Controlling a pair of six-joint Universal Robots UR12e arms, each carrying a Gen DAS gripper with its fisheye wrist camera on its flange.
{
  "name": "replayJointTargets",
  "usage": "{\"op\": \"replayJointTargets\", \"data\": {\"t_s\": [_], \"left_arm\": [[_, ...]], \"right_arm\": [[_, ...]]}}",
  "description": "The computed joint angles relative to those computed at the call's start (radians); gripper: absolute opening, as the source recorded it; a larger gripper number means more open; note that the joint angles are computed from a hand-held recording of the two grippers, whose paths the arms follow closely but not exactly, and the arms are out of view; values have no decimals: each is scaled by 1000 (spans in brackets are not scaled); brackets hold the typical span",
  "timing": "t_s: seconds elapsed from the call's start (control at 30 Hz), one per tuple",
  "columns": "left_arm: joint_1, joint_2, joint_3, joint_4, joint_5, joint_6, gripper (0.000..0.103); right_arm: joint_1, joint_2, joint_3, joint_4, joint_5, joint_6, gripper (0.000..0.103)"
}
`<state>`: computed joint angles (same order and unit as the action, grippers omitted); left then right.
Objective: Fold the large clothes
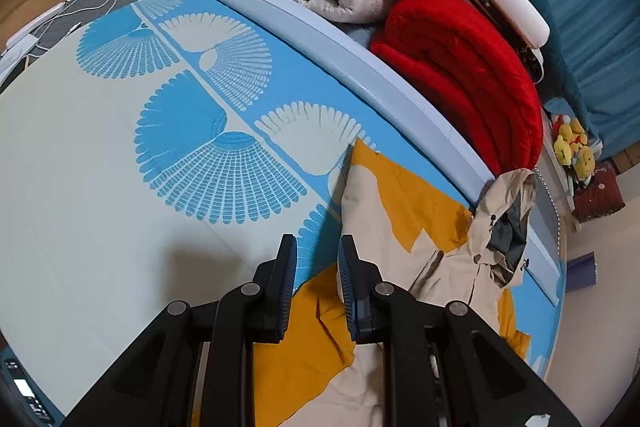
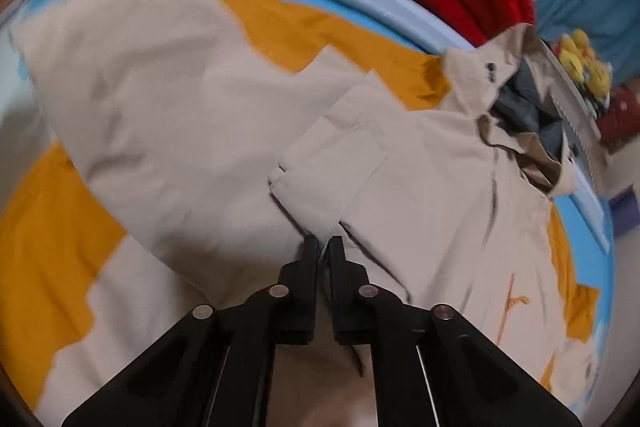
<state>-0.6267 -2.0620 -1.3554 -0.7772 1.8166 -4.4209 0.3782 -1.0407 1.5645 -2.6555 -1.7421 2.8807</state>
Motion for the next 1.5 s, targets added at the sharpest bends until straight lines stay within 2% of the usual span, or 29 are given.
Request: {"op": "replayJointTargets", "data": {"t_s": [0.07,0.17,0.23,0.3,0.37,0.43,0.47,0.5,0.53,0.57,0.63,0.7,0.73,0.77,0.87,1.0,1.03,1.07,1.1,1.13,1.17,1.23,1.37,1.43,1.5], "left_arm": [[0,-2,2,-2,-3,15,18],[-2,-6,9,-7,-15,36,18],[-5,-14,20,-11,-22,50,18],[-10,-28,40,-19,-33,73,18],[-17,-48,67,-29,-47,103,18],[-23,-64,88,-37,-63,132,18],[-25,-72,98,-43,-72,141,18],[-27,-77,104,-49,-77,142,18],[-29,-83,110,-57,-79,140,18],[-31,-89,120,-68,-78,139,18],[-35,-100,138,-85,-72,142,18],[-36,-109,149,-92,-76,147,18],[-37,-113,155,-97,-79,153,18],[-37,-115,159,-100,-79,157,18],[-37,-118,163,-111,-78,164,18],[-32,-117,163,-116,-75,166,18],[-31,-115,160,-114,-76,164,18],[-29,-113,156,-110,-75,162,18],[-28,-112,155,-109,-74,163,18],[-27,-112,155,-111,-73,162,18],[-25,-111,153,-112,-73,160,18],[-23,-110,150,-108,-75,157,18],[-20,-111,149,-108,-75,161,18],[-21,-113,152,-115,-73,167,18],[-22,-119,157,-125,-75,175,18]], "right_arm": [[-29,-52,43,-81,53,59,3],[-97,-143,120,-174,152,206,3],[-141,-209,179,-229,120,285,2],[-173,-249,225,-283,85,315,2],[-218,-286,279,-318,86,385,2],[-253,-291,300,-293,100,453,2],[-271,-284,294,-225,114,500,3],[-292,-274,285,-161,162,560,4],[-319,-263,285,-138,252,628,5],[-334,-256,292,-146,311,659,6],[-348,-229,282,-146,405,654,12],[-351,-209,274,-143,473,632,31],[-349,-192,259,-122,502,628,45],[-344,-175,244,-118,507,636,48],[-341,-137,218,-96,552,641,48],[-338,-87,180,-62,548,673,48],[-337,-79,174,-53,537,688,48],[-337,-70,168,-52,535,699,43],[-339,-68,171,-64,545,709,34],[-337,-68,170,-70,545,708,16],[-334,-71,173,-94,534,696,8],[-336,-92,186,-172,540,681,7],[-358,-160,225,-415,541,749,6],[-368,-192,245,-477,501,744,6],[-382,-222,262,-456,425,742,6]]}}
